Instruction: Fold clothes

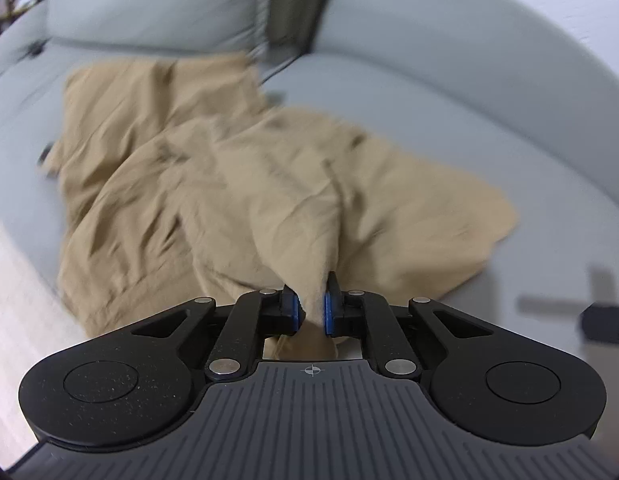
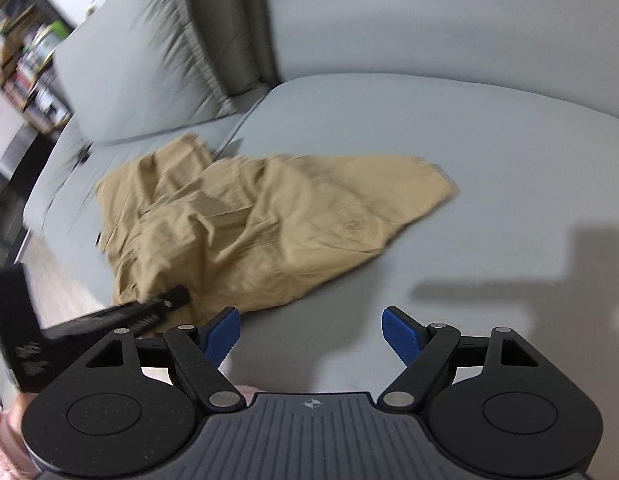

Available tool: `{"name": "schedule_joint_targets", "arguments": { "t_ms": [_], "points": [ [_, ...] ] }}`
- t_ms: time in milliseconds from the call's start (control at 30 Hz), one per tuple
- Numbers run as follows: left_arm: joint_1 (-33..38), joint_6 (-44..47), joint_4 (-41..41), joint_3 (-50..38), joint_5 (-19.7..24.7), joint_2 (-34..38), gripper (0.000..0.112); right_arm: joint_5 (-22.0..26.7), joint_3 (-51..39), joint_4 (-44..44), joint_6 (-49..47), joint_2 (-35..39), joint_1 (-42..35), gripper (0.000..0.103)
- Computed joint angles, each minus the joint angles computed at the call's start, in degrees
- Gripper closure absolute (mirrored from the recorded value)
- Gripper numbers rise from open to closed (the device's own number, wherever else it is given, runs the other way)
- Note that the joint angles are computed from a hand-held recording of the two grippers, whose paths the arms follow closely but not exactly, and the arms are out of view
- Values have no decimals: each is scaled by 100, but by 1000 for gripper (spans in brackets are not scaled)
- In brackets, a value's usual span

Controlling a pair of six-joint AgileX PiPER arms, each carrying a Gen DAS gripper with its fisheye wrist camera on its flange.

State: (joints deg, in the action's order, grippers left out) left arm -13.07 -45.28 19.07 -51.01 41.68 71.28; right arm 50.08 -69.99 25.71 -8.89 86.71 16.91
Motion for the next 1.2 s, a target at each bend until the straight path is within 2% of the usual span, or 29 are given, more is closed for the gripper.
{"name": "schedule_joint_targets", "arguments": {
  "t_ms": [167,267,333,433,533,633,700,733,833,900,967,1033,1067,1200],
  "points": [
    [-1142,-393,374,-1494,524,738,102,79,430,307,-507,-667,-1076,24],
    [-1890,-572,569,-2360,688,1308,102,237,683,702,-1168,-988,-2048,24],
    [-2524,-528,577,-3084,790,1763,102,524,788,1037,-1756,-1163,-3023,24],
    [-3292,-219,346,-4148,1012,2521,102,960,833,1391,-2585,-1231,-4561,21],
    [-3958,181,42,-4926,1178,3251,102,1272,786,1638,-3178,-1088,-5761,21],
    [-4511,671,-275,-5720,1475,4013,101,1491,760,1813,-3534,-915,-6579,21],
    [-4717,802,-462,-6109,1742,4430,97,1632,737,1901,-3755,-779,-7099,21],
    [-4798,797,-493,-6181,1807,4537,94,1668,729,1923,-3812,-741,-7238,21],
    [-4943,379,-239,-5689,1679,4276,79,1844,728,2003,-4139,-675,-7642,21],
    [-5023,-33,54,-4979,1552,3748,56,1865,749,1996,-4296,-652,-7707,20],
    [-5039,-349,287,-4185,1350,3187,54,1861,792,1966,-4355,-624,-7669,20],
    [-4949,-483,287,-3813,1338,2892,49,1929,841,1911,-4359,-611,-7583,20],
    [-4924,-561,300,-3678,1383,2768,46,1946,886,1878,-4355,-621,-7497,20],
    [-5008,-915,457,-3538,1901,2475,46,1738,1043,1627,-4314,-934,-7050,21]
  ]
}}
